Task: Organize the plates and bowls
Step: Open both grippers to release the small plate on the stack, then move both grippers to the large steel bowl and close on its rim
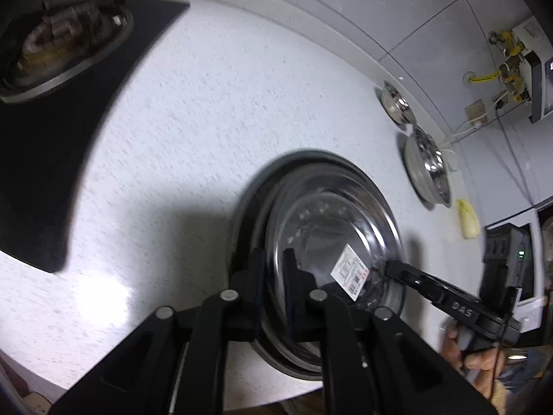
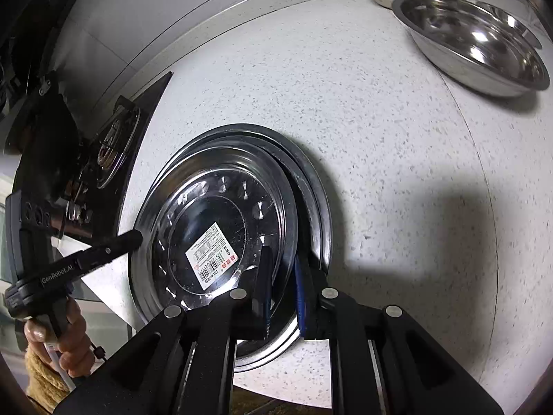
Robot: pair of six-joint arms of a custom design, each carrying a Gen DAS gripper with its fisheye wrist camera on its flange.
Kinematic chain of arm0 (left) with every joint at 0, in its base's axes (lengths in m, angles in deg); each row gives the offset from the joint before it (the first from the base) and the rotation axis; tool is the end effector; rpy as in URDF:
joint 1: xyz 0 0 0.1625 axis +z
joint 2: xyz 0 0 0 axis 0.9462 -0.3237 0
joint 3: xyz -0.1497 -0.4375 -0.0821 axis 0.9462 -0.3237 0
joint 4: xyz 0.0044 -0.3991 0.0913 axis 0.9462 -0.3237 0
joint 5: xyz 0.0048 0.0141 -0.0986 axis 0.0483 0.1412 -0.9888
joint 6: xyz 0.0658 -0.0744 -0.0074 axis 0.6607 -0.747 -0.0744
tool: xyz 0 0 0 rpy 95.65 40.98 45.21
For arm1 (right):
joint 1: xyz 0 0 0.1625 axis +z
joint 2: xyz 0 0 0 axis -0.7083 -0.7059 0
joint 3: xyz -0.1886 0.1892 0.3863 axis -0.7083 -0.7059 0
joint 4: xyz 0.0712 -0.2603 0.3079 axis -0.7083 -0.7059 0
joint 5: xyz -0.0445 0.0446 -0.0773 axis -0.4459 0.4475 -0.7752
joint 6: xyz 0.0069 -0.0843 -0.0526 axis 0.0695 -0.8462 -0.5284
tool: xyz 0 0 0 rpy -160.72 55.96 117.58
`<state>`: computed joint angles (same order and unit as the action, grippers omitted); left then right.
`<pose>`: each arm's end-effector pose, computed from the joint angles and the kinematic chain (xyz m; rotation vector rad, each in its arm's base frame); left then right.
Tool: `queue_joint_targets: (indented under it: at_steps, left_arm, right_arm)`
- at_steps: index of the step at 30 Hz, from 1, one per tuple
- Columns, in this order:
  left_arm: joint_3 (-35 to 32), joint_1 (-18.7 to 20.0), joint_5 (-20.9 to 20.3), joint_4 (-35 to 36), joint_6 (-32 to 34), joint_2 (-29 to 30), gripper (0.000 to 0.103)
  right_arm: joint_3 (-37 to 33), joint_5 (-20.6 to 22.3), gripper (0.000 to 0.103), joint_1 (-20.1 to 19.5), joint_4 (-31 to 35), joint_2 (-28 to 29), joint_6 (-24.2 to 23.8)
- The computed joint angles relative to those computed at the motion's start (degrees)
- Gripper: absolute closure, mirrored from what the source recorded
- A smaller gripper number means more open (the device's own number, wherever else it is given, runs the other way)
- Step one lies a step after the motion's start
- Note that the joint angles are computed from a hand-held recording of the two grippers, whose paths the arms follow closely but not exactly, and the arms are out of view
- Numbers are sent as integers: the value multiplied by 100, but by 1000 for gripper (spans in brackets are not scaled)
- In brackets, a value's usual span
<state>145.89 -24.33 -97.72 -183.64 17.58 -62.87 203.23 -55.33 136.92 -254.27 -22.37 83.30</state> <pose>-0.2337 -0.4983 0.0856 0.2915 2.8152 -0.3746 0.1105 -0.4542 0.2631 -0.1769 -2.7212 0.5739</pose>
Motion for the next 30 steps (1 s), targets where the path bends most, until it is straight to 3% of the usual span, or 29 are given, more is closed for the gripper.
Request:
queue_joint_targets:
  at_steps: [3, 7, 10, 11, 14, 16, 21, 26, 30]
  left_arm:
    - [42, -96, 195, -75, 40, -79, 77]
    - [71, -231, 445, -188, -68, -192, 74]
    - [73, -314, 318, -517, -195, -238, 67]
    - [29, -355, 230, -586, -219, -214, 64]
    - [-202, -380, -175, -536, -379, -38, 61]
    - [-378, -357, -589, -545, -528, 147, 61]
    - [-884, -502, -1006, -518, -944, 743, 60]
    - [-1592, -723, -1017, -385, -1351, 1480, 60]
    - [-2471, -768, -1053, -33, -1558, 2197, 60]
  right_arm:
    - [-10, -42, 91, 30, -39, 15, -160]
    - [-23, 77, 87, 8, -11, -10, -336]
    - [20, 122, 81, 10, -93, -134, -490]
    - [45, 140, 74, 10, -151, -212, -546]
    - [88, 137, 65, -38, -288, -512, -713]
    - [87, 164, 63, -119, -308, -727, -800]
    - [-48, 64, 54, -510, -309, -1380, -1043]
    - [-531, -246, 47, -1036, -121, -1658, -1260]
    - [-1021, -134, 47, -1549, 164, -1558, -1275]
